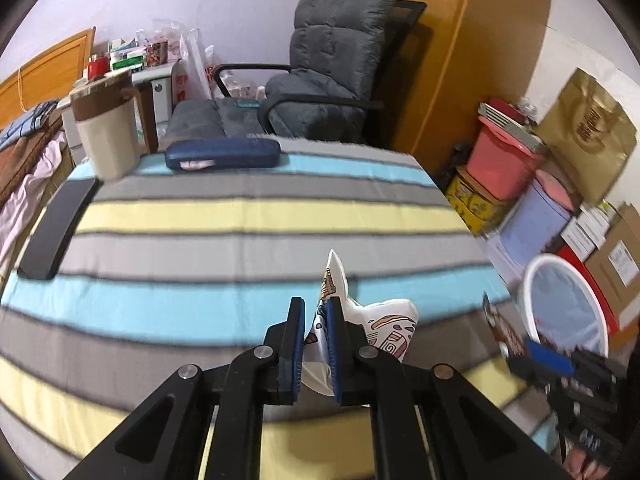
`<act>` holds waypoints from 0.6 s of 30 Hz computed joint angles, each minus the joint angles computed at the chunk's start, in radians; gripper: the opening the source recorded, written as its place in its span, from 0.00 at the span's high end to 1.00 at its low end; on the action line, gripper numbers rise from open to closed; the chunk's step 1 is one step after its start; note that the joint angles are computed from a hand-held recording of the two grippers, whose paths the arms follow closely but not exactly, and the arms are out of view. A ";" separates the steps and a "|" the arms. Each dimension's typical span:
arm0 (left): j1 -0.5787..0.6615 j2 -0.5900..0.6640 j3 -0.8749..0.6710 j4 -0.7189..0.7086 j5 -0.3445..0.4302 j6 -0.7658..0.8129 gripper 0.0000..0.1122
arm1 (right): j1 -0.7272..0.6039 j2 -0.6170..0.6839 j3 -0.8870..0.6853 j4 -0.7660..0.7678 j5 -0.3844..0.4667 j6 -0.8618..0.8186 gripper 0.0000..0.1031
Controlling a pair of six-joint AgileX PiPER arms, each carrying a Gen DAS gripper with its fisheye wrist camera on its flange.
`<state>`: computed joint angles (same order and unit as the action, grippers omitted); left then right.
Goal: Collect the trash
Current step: 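Lift the paper cup with the left tool while the right tool lifts the wrapper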
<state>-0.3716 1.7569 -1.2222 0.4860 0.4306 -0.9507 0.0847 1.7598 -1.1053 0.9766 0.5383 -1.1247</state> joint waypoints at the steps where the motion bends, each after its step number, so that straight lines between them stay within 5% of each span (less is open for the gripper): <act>1: -0.015 -0.019 0.031 0.002 -0.009 -0.011 0.90 | -0.002 -0.004 0.007 0.001 0.000 -0.002 0.76; 9: -0.099 -0.121 0.167 -0.033 -0.044 -0.008 0.90 | -0.017 -0.039 0.051 0.011 0.011 -0.019 0.76; 13: -0.112 -0.115 0.161 -0.102 -0.031 0.083 0.78 | -0.031 -0.051 0.066 0.030 0.017 -0.041 0.76; 18: -0.110 -0.089 0.143 -0.163 -0.021 0.148 0.77 | -0.037 -0.071 0.094 0.049 0.010 -0.061 0.76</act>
